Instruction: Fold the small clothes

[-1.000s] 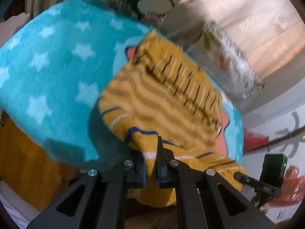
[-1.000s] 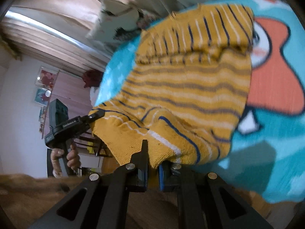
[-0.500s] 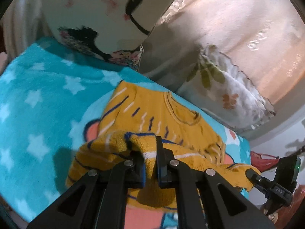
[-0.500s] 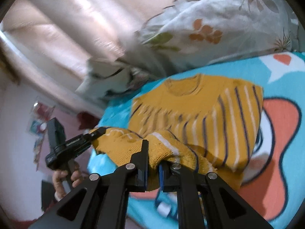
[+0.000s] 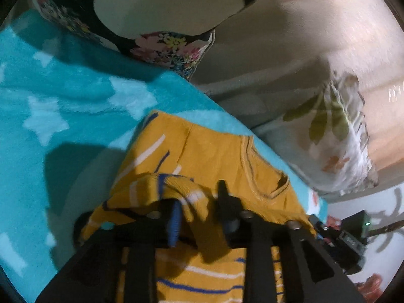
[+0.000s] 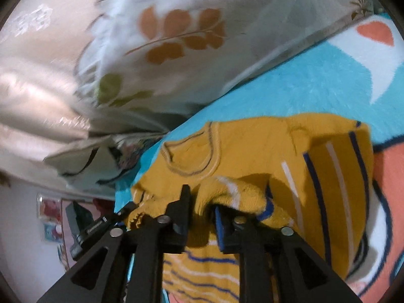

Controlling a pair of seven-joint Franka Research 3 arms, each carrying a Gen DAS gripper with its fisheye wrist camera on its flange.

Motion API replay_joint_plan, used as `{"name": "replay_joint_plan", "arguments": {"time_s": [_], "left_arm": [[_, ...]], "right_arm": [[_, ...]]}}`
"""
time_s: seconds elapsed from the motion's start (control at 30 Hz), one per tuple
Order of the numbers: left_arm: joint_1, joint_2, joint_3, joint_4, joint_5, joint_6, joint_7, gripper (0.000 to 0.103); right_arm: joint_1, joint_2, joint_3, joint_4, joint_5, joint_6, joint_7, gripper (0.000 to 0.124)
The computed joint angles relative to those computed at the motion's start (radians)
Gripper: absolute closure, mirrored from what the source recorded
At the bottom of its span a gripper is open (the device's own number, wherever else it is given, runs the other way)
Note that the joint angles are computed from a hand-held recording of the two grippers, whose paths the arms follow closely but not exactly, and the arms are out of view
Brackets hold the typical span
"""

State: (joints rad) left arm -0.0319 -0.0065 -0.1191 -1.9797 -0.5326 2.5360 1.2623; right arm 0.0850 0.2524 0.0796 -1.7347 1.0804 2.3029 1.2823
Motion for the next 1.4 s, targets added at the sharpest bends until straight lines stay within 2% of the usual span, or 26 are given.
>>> {"name": "replay_joint_plan", "arguments": {"time_s": [0.03,0.07,0.1,0.17,0.3,0.4,0.47,0.53,0.6,0.67,0.77,0.9,1.0,1.07,1.1,1.17,1.27,1.33,1.37,1.4], "left_arm": [[0.001,0.010,0.002,0.005,-0.035,0.011,0.012,0.058],[0.003,0.019,0.001,0.010,-0.061,0.023,0.017,0.055],[0.006,0.025,0.001,0.013,-0.094,0.037,0.021,0.049],[0.013,0.034,-0.002,0.014,-0.137,0.055,0.017,0.043],[0.023,0.053,-0.008,0.032,-0.118,0.028,-0.009,0.043],[0.026,0.035,-0.009,0.028,-0.061,-0.001,-0.031,0.043],[0.024,0.011,-0.006,0.024,0.003,-0.029,-0.063,0.043],[0.019,-0.020,-0.003,0.009,0.058,-0.044,-0.078,0.038],[0.011,-0.069,-0.002,-0.024,0.148,-0.056,-0.106,0.033],[0.003,-0.115,-0.002,-0.061,0.251,-0.076,-0.132,0.033],[-0.007,-0.183,-0.023,-0.119,0.454,-0.138,-0.211,0.033],[-0.026,-0.252,-0.038,-0.198,0.616,-0.179,-0.263,0.033],[-0.050,-0.273,-0.027,-0.245,0.634,-0.182,-0.263,0.033],[-0.058,-0.275,-0.020,-0.263,0.635,-0.168,-0.263,0.033],[-0.060,-0.275,-0.016,-0.267,0.637,-0.168,-0.260,0.033],[-0.063,-0.275,-0.009,-0.268,0.629,-0.176,-0.254,0.033],[-0.063,-0.262,-0.006,-0.260,0.630,-0.178,-0.250,0.033],[-0.062,-0.252,-0.007,-0.251,0.635,-0.185,-0.252,0.033],[-0.062,-0.254,-0.012,-0.250,0.639,-0.191,-0.260,0.033],[-0.063,-0.254,-0.010,-0.250,0.635,-0.192,-0.259,0.033]], "right_arm": [[0.001,0.019,-0.001,0.019,-0.003,0.001,0.016,0.089],[0.001,0.037,-0.001,0.037,-0.005,0.004,0.033,0.084],[0.004,0.052,-0.001,0.052,-0.014,0.021,0.053,0.073],[0.006,0.072,0.001,0.072,-0.027,0.061,0.085,0.062],[-0.013,0.116,0.011,0.123,-0.033,0.081,0.129,0.061],[-0.030,0.099,0.015,0.120,-0.057,0.082,0.111,0.061],[-0.030,0.060,0.007,0.093,-0.100,0.083,0.092,0.061],[-0.021,0.004,-0.010,0.043,-0.170,0.084,0.077,0.061],[-0.011,-0.060,-0.024,-0.022,-0.236,0.080,0.054,0.061],[0.004,-0.123,-0.035,-0.091,-0.296,0.084,0.023,0.061],[0.043,-0.241,-0.043,-0.237,-0.416,0.145,0.001,0.061],[0.076,-0.374,-0.047,-0.423,-0.543,0.207,0.040,0.062],[0.095,-0.437,-0.080,-0.515,-0.470,0.163,0.011,0.061],[0.100,-0.452,-0.101,-0.550,-0.417,0.135,-0.021,0.082],[0.099,-0.446,-0.116,-0.554,-0.381,0.110,-0.039,0.113],[0.080,-0.447,-0.124,-0.567,-0.367,0.117,-0.019,0.115],[0.038,-0.453,-0.126,-0.579,-0.419,0.158,0.072,0.116],[0.022,-0.446,-0.135,-0.572,-0.432,0.147,0.096,0.114],[0.024,-0.438,-0.141,-0.562,-0.464,0.132,0.118,0.114],[-0.003,-0.435,-0.111,-0.556,-0.566,0.135,0.187,0.111]]}}
